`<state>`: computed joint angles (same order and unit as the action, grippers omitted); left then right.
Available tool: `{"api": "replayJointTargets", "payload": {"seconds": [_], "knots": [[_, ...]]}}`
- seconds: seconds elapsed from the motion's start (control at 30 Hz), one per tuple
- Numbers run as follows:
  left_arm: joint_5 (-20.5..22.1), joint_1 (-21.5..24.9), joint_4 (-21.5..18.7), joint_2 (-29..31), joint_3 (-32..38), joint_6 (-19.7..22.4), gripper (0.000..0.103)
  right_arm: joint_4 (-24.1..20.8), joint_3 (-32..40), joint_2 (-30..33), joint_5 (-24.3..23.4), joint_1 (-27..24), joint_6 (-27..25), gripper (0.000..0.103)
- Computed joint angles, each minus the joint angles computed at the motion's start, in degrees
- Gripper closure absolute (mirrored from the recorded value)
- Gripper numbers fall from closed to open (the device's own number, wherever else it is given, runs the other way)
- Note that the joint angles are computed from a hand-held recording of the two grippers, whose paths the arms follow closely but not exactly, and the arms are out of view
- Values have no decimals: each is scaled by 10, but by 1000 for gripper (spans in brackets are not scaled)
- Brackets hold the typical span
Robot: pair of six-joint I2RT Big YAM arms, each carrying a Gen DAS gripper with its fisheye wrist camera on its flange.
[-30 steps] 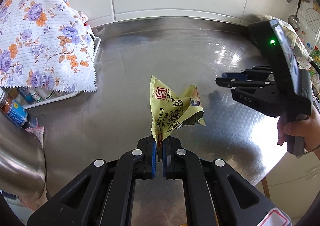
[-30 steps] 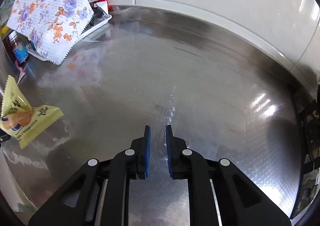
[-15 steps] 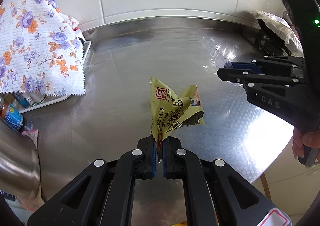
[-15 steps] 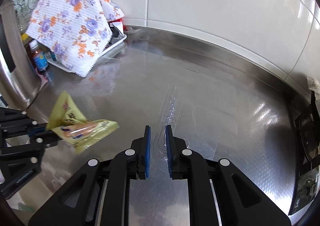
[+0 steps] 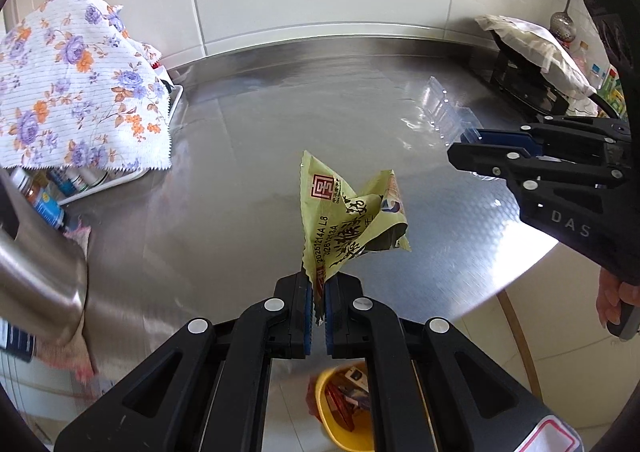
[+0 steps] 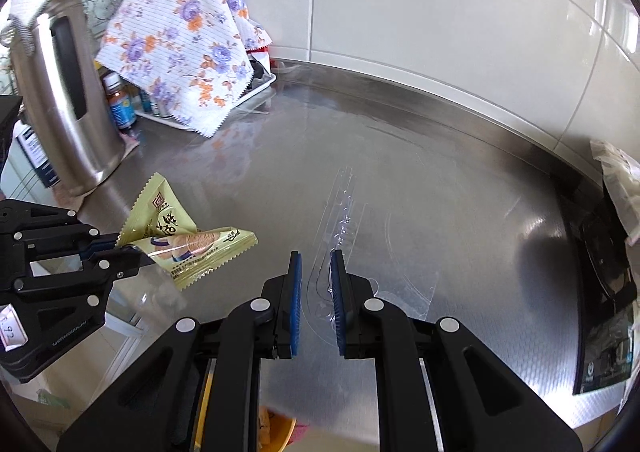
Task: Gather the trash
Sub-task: 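Carry the snack packet with the left tool down over the yellow bin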
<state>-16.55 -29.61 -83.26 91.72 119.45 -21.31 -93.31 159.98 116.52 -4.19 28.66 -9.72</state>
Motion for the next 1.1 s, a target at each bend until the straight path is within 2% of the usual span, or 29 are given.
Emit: {"api": "replayJointTargets", "payload": {"seconds": [0.07,0.13,0.37,0.6,0.77,1.1], "knots": [[-8,-13,-5,-10,-8,-10,97,37,-92,-56,-4,-2,-1,88],[-16,-27,-9,-23,-22,-20,97,58,-154,-97,-8,-4,-4,88],[-30,-71,-13,-69,-84,-48,97,107,-322,-212,-18,-1,-7,88],[-28,-114,-16,-109,-153,-84,97,126,-438,-294,-30,11,3,88],[-14,-138,-13,-131,-201,-105,97,129,-494,-331,-47,0,-3,88],[48,-142,25,-148,-319,-83,97,128,-619,-371,-108,-4,0,88]]}}
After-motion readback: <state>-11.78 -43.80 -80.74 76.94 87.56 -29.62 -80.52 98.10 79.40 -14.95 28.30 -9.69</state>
